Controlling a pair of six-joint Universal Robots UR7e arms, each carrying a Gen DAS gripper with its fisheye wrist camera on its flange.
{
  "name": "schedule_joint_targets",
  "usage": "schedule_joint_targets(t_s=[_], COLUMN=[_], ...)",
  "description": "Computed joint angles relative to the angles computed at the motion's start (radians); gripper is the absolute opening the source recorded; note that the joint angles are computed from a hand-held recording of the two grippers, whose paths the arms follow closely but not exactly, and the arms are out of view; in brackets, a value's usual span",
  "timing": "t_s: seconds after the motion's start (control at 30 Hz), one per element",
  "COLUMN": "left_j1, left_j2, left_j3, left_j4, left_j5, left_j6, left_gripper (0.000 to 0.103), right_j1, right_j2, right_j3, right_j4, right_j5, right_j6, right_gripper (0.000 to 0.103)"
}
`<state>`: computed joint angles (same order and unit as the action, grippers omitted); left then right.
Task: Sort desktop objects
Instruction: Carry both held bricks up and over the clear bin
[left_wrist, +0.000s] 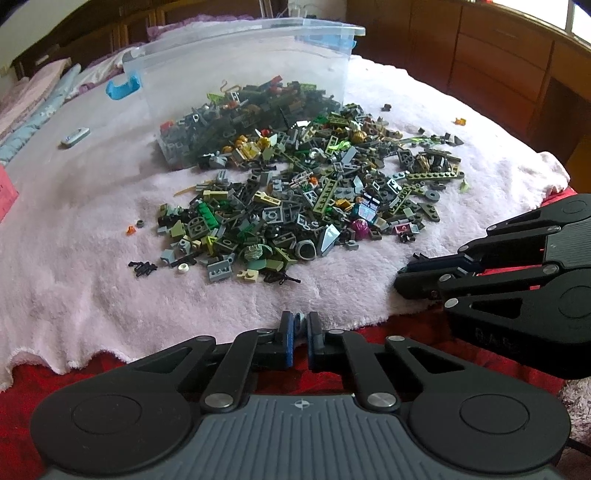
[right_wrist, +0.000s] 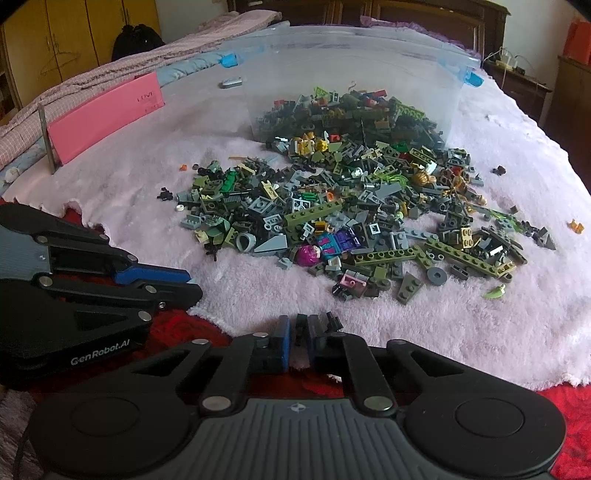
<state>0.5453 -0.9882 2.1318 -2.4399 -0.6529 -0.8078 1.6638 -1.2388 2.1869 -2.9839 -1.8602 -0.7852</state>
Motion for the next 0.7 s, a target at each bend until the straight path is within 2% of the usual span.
schedule_joint_targets(t_s=[0.7], left_j1=[-0.027], left_j2=[-0.013], left_j3=[0.006], left_j4=[-0.041], left_j5=[0.024], left_j6=[0.038], left_gripper=[0.008], right_j1=[0.012], right_j2=[-0.026], right_j3=[0.003], right_j4=[-0.005], right_j5=[0.036], right_j6=[0.01], right_gripper=[0.006])
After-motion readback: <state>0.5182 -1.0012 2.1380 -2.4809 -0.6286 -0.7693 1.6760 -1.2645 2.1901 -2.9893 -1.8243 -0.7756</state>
